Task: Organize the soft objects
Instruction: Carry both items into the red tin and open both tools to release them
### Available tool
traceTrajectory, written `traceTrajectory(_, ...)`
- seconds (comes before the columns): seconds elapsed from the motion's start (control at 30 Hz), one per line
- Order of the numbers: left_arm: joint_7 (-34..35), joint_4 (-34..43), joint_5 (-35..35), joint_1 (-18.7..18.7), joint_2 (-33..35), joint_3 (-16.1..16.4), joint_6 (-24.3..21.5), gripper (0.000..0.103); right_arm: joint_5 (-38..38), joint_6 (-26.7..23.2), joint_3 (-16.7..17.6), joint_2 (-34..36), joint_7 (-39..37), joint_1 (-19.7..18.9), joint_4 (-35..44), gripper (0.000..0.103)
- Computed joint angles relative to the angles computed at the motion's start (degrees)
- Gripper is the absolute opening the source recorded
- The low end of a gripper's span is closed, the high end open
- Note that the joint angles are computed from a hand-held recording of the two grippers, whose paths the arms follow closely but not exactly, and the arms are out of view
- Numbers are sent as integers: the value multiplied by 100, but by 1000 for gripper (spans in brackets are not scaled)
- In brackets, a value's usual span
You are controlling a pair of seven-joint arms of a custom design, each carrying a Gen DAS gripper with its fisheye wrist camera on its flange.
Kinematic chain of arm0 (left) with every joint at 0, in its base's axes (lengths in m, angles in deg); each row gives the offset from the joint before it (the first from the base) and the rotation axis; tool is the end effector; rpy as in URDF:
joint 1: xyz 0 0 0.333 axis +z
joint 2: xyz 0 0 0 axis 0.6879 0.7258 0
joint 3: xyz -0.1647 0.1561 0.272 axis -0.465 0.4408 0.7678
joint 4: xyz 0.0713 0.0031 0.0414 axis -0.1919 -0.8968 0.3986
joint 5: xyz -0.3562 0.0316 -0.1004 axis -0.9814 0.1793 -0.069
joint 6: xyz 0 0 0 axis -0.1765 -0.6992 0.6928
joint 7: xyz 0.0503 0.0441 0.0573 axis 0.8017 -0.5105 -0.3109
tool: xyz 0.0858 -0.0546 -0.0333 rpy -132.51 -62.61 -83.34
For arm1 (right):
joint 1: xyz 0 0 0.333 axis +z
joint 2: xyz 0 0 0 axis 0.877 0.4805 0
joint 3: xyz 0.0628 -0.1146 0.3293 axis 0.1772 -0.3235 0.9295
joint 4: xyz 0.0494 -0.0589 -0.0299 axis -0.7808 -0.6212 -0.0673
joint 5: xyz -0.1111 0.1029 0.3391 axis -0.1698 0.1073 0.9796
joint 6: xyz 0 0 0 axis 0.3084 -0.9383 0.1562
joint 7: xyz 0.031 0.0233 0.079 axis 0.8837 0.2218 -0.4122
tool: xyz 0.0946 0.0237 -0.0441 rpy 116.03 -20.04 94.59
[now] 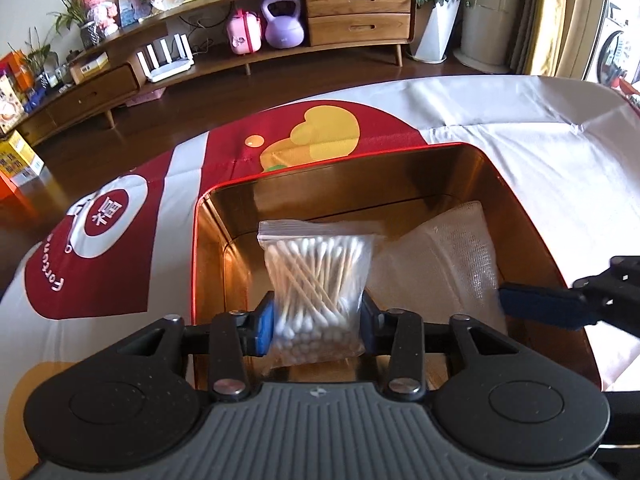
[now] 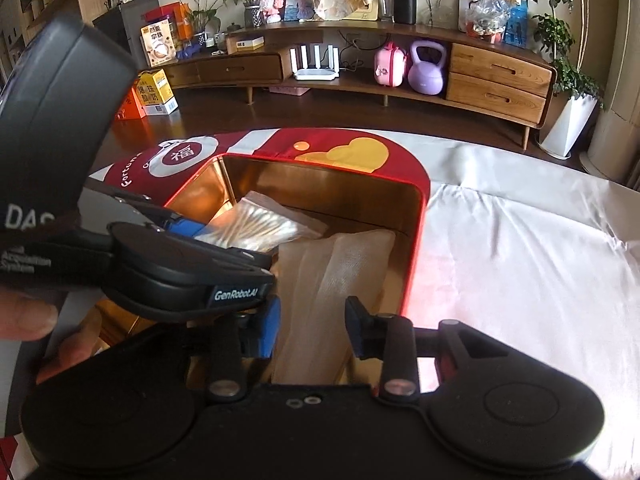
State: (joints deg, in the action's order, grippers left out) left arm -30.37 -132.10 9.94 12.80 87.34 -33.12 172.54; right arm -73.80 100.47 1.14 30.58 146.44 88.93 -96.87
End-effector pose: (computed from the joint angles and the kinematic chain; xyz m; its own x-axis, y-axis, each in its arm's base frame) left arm 0.7092 -0.3646 0.3489 0.1064 -0.9903 -0.0895 -0.8243 -0.0375 -0.5649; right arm 0.6820 0.4682 0.3814 0.6053 -0.7907 -0.0919 -0.6231 -0.3988 -0.6729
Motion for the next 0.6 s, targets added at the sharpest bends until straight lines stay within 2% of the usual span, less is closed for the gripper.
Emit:
traceTrajectory(0.03,-32,-4,34,-35,-3,36,-18,51,39,10,50,-12,-22,-44,-23,34)
traceTrajectory(0.13,-218,-164,123,-69,-95,98,106,58,126,106,127,-83,-45,-117,-140,35)
traceTrajectory(0.33,-531,-569,225,-86,-379,143,388,63,243,356,301,-359,-96,-274,-575,39)
traceTrajectory(0.6,-1095,-1132,710,-287,-913,222,425,63,251,846,470,-995,-101,-440,-1504,50)
